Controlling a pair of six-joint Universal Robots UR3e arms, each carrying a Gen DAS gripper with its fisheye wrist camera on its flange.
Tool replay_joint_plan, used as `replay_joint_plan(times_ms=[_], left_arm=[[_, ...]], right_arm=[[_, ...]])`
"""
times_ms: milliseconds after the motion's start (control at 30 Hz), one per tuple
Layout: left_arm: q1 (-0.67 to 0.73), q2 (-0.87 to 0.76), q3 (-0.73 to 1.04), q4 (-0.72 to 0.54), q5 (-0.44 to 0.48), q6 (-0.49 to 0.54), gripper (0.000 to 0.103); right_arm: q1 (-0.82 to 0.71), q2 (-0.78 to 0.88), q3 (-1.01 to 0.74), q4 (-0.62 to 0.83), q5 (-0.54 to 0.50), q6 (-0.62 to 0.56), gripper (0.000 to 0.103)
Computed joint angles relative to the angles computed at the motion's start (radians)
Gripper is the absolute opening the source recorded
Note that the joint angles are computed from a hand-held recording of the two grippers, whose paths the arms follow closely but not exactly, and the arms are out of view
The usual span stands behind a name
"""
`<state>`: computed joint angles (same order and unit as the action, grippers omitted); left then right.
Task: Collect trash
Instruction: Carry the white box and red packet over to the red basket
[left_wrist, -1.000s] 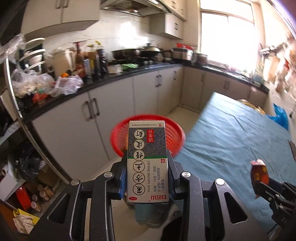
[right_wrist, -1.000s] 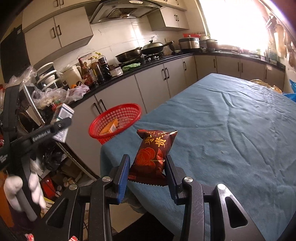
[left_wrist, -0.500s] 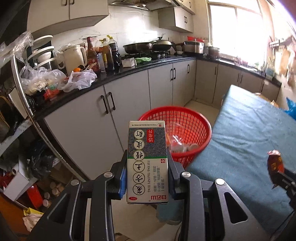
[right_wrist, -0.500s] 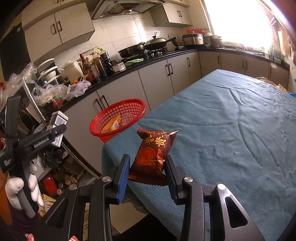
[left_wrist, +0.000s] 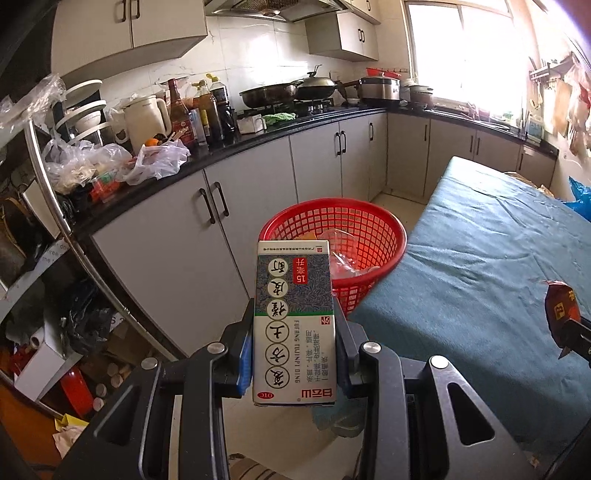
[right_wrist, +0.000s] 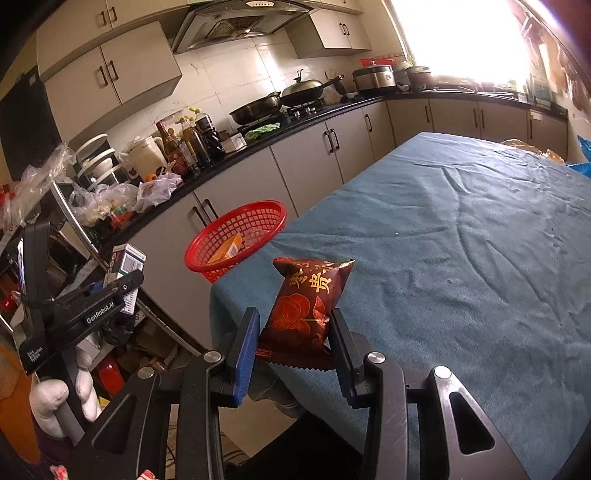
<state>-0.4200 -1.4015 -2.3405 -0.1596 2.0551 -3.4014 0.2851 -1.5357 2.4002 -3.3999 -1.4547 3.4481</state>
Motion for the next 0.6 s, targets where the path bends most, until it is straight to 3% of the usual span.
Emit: replay_joint_plan(times_ms=[167,400,500,600], left_arm=[[-0.028,0.074,-0.047,-0.013,0.035,-0.012,0.033],[0.042,0.194,-0.104,-0.045,-0.009,0.018,0.033],[0.140,0.267,-0.130,-0.075,-0.107,0.047,0.033],[0.314,0.356,-0.155,-0.131,-0.278,0.122,0.033]], right_arm=[[0.054,-0.050,0.030,-0.004,-0.045,0.020,0.041],[0.163,-0.061,-0.033,0.069,-0.147,0.030,0.041],[0.164,-0.027,-0.098,0.109,-0.136,0.014,0.041],[0.140,0.047,-0.179,0.147,-0.084,-0.012,0.041]])
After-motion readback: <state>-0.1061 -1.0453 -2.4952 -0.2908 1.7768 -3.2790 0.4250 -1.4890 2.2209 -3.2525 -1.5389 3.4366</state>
